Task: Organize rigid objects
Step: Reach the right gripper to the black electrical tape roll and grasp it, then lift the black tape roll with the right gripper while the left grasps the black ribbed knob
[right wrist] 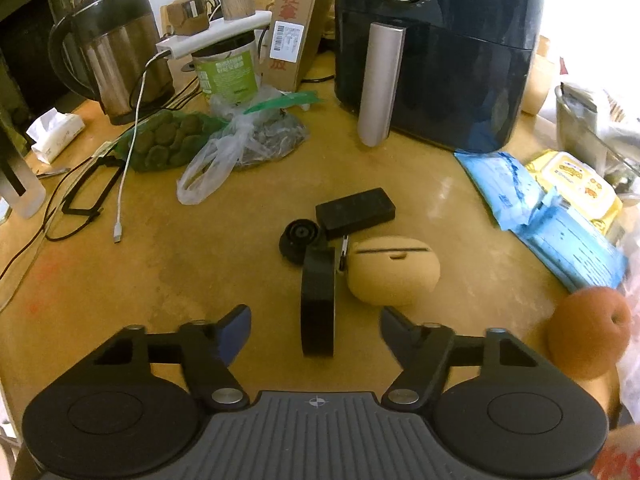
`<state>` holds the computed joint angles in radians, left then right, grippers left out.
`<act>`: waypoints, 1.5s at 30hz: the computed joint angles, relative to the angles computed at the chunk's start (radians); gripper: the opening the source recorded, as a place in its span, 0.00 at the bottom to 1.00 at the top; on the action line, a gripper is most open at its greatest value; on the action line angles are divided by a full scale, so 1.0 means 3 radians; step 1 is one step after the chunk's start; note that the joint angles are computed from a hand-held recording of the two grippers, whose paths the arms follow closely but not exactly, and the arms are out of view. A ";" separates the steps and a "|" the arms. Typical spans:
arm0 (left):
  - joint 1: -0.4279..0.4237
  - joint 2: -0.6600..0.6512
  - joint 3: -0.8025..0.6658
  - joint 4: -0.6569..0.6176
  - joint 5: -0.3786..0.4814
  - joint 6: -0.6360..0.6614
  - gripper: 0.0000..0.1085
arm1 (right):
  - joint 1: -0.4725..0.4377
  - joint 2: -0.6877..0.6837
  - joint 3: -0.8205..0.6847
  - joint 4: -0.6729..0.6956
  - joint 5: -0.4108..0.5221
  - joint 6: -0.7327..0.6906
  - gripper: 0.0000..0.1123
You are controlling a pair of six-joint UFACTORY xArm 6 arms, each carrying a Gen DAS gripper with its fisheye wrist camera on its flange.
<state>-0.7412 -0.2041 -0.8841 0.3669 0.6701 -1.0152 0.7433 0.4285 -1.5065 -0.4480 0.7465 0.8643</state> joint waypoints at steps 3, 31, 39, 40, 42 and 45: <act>-0.0010 -0.0033 0.0026 0.0023 0.0041 -0.0092 0.38 | -0.0014 0.0088 -0.0099 -0.0015 0.0034 -0.0033 0.53; 0.0006 0.0278 -0.0247 -0.0095 -0.0206 0.0355 0.37 | 0.0022 -0.0488 0.0474 0.0054 -0.0021 0.0242 0.18; 0.0035 0.0559 -0.0501 -0.0246 -0.0440 0.0764 0.37 | 0.0071 -0.0863 0.0757 -0.0028 0.0040 0.0437 0.18; 0.0037 0.0588 -0.0533 -0.0258 -0.0454 0.0801 0.37 | 0.0080 -0.0902 0.0785 -0.0040 0.0053 0.0471 0.18; 0.0048 0.0657 -0.0608 -0.0295 -0.0496 0.0905 0.37 | 0.0092 -0.0972 0.0841 -0.0060 0.0072 0.0538 0.18; 0.0066 0.0737 -0.0707 -0.0335 -0.0533 0.1052 0.37 | 0.0109 -0.1073 0.0918 -0.0115 0.0101 0.0666 0.18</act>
<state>-0.7214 0.0170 -1.0963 0.2664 0.5103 -0.6996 0.7759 0.1066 -1.2311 -0.4826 0.7769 1.0641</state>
